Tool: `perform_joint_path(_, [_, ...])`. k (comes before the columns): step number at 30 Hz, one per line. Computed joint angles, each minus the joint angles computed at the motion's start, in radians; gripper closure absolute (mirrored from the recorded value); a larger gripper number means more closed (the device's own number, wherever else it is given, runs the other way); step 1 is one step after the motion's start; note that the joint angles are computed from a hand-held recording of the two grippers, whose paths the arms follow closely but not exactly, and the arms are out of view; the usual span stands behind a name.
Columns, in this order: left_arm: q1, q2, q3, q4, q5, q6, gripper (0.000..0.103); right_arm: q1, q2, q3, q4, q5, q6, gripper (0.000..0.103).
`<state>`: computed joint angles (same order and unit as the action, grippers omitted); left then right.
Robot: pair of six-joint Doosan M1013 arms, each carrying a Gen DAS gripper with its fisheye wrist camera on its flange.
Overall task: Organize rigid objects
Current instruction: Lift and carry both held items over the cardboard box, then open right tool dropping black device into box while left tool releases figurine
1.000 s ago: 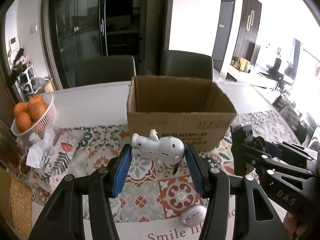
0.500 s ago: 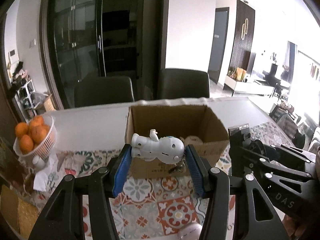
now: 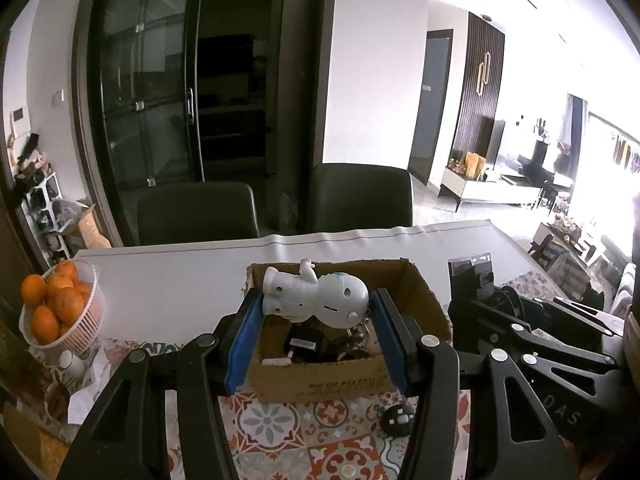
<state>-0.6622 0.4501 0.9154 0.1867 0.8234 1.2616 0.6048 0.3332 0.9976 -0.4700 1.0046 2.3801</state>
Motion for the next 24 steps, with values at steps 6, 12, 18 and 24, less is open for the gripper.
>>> perform_joint_path(6, [0.013, 0.047, -0.075, -0.043, 0.043, 0.022, 0.049, -0.023, 0.028, -0.044, 0.047, 0.010, -0.039, 0.072])
perform_joint_path(12, [0.018, 0.099, -0.152, -0.037, 0.099, 0.032, 0.049, -0.043, 0.064, -0.096, 0.079, 0.049, -0.071, 0.072])
perform_joint_path(18, [0.022, 0.151, -0.227, -0.049, 0.161, 0.048, 0.049, -0.065, 0.096, -0.139, 0.119, 0.087, -0.100, 0.072])
perform_joint_path(24, [0.027, 0.198, -0.292, -0.060, 0.228, 0.060, 0.049, -0.077, 0.120, -0.164, 0.142, 0.125, -0.121, 0.072])
